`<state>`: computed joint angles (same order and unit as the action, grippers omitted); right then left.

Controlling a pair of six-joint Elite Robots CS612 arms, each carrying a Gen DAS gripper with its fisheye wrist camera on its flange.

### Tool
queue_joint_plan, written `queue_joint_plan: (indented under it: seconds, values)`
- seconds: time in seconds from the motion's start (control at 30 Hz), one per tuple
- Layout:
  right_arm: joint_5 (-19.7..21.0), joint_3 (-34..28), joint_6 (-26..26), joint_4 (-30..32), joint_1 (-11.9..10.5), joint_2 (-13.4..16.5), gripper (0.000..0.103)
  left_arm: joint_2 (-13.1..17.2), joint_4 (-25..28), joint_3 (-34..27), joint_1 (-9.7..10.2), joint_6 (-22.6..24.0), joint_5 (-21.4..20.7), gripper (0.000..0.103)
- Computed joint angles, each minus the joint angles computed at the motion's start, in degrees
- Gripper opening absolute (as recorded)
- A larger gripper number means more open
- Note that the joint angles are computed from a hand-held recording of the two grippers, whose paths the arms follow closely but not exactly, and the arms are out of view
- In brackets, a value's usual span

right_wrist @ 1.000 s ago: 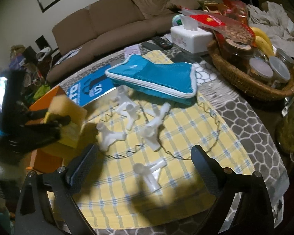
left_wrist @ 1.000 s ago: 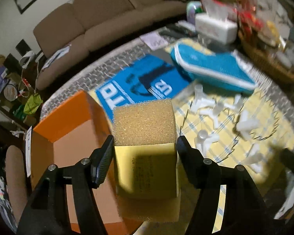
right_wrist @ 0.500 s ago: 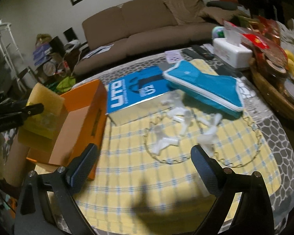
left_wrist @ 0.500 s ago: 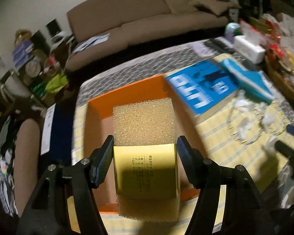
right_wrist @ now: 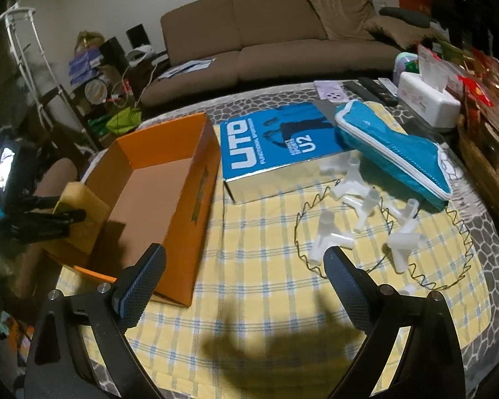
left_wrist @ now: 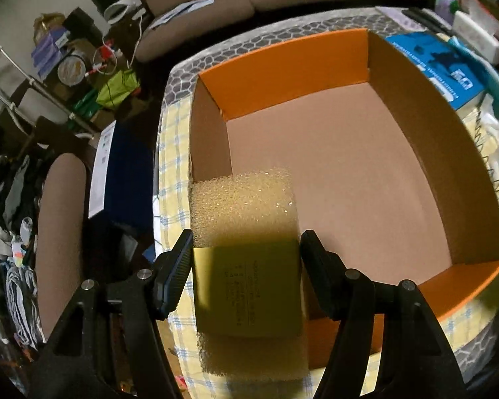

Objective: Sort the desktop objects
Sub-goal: 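Carry the sponge block over the orange box and release it inside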

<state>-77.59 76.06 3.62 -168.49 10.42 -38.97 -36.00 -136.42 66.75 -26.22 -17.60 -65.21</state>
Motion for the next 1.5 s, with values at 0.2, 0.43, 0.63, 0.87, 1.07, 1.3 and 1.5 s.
queue_joint_plan:
  seconds: [0.2,0.43,0.63,0.87,1.07,1.3,1.5]
  values:
    - [0.0,-0.8,-0.1,1.6,0.1,0.5,0.097,1.2,1.4,-1.2,-0.41,1.4,2.0,0.062]
    - [-0.1,-0.8,-0.5,1.7,0.2,0.4,0.097,2.5,2.3,-2.6,-0.43,0.0,2.5,0.062]
    - [0.2,-0.6,-0.5,1.9,0.2,0.4,0.097,2.1,1.2,-1.9,0.09,-3.0,1.2,0.063]
    - [0.5,-0.6,-0.7,1.9,0.2,0.3,0.097,1.2,0.7,-0.3,-0.1,-2.6,0.5,0.064]
    - [0.4,-0.7,-0.7,2.2,0.2,0.3,0.097,-3.3,-10.2,6.0,0.48,-6.1,-0.2,0.088]
    - [0.5,-0.7,-0.5,2.1,0.1,0.4,0.097,-4.6,-10.1,7.6,2.19,-11.1,-1.9,0.092]
    - [0.5,-0.7,-0.7,2.4,0.2,0.4,0.097,-3.8,-8.7,7.5,2.05,-10.7,-3.4,0.092]
